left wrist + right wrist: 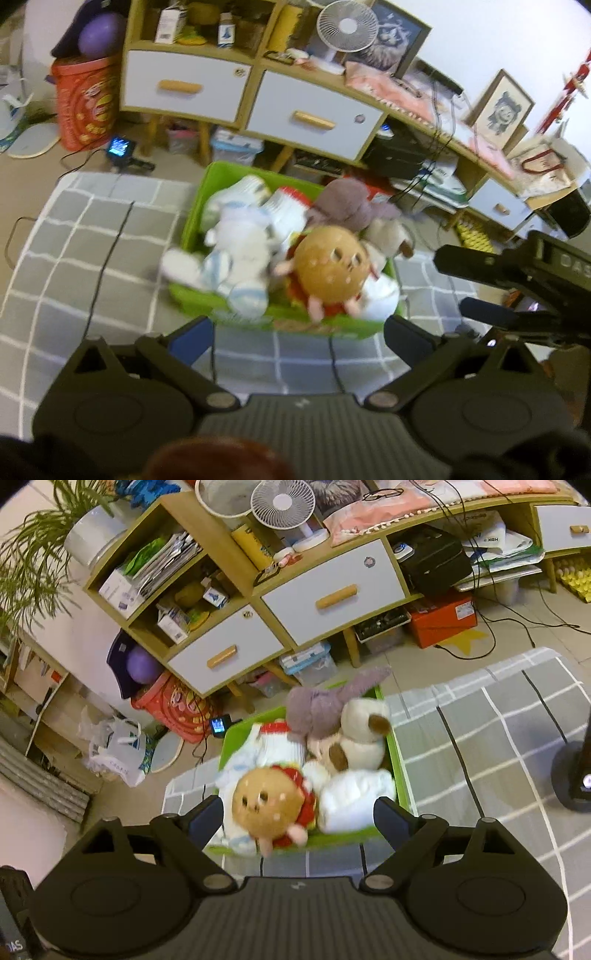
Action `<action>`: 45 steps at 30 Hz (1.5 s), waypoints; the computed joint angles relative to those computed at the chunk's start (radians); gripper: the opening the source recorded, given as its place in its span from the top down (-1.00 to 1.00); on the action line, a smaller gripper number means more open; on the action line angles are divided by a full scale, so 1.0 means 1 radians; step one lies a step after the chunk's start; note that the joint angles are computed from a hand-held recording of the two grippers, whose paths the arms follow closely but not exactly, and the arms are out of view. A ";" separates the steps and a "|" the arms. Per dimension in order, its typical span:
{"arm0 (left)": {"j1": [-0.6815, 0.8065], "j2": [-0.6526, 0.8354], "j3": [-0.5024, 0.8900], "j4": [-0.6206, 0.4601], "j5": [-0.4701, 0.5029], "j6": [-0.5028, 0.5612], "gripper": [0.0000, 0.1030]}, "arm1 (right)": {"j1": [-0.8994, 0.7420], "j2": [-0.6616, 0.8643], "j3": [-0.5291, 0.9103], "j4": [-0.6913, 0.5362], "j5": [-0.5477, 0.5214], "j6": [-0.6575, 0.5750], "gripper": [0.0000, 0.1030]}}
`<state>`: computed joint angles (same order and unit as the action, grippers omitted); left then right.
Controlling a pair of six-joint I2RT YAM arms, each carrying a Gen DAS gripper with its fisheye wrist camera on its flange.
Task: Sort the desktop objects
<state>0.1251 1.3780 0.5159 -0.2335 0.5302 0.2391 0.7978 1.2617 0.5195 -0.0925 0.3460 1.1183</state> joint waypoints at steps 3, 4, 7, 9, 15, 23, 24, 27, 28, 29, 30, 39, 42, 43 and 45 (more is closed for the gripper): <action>0.016 -0.025 -0.038 0.009 -0.029 0.012 -0.99 | 0.059 -0.007 -0.005 -0.030 0.030 0.035 -0.74; 0.018 -0.029 -0.053 0.023 -0.041 0.015 -0.99 | 0.080 -0.005 -0.006 -0.039 0.043 0.048 -0.75; -0.008 -0.027 -0.074 0.048 -0.127 0.005 -0.99 | 0.143 0.005 -0.032 -0.044 0.091 0.092 -0.80; -0.017 -0.039 -0.090 0.054 -0.163 0.006 -0.99 | 0.168 0.027 -0.044 -0.049 0.093 0.115 -0.81; -0.025 -0.072 -0.120 0.040 -0.223 0.016 -0.99 | 0.232 0.086 0.043 -0.204 0.131 0.141 -0.81; -0.092 -0.103 -0.153 0.069 -0.322 -0.007 -0.99 | 0.252 0.133 0.068 -0.191 0.119 0.143 -0.81; -0.098 -0.106 -0.156 0.070 -0.330 -0.006 -0.99 | 0.249 0.137 0.068 -0.190 0.117 0.143 -0.81; -0.121 -0.118 -0.170 0.079 -0.368 0.000 -0.99 | 0.246 0.143 0.067 -0.191 0.112 0.149 -0.81; -0.128 -0.119 -0.173 0.083 -0.380 -0.001 -0.99 | 0.244 0.144 0.067 -0.194 0.111 0.150 -0.81; -0.137 -0.119 -0.175 0.088 -0.390 -0.003 -0.99 | 0.243 0.146 0.068 -0.196 0.110 0.150 -0.81; -0.142 -0.120 -0.176 0.090 -0.395 -0.004 -0.99 | 0.242 0.148 0.068 -0.198 0.109 0.150 -0.81; -0.165 -0.124 -0.180 0.096 -0.420 -0.012 -0.99 | 0.239 0.154 0.068 -0.199 0.098 0.150 -0.81; -0.171 -0.126 -0.182 0.095 -0.424 -0.014 -0.99 | 0.239 0.155 0.068 -0.200 0.098 0.151 -0.81; -0.172 -0.126 -0.182 0.095 -0.425 -0.014 -0.99 | 0.239 0.155 0.068 -0.200 0.098 0.151 -0.81; -0.173 -0.126 -0.183 0.096 -0.426 -0.014 -0.99 | 0.239 0.154 0.067 -0.200 0.097 0.152 -0.81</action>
<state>-0.0479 1.2515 0.3326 -0.1377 0.1044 0.2248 1.0369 1.4159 0.5866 -0.2920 0.4434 1.2703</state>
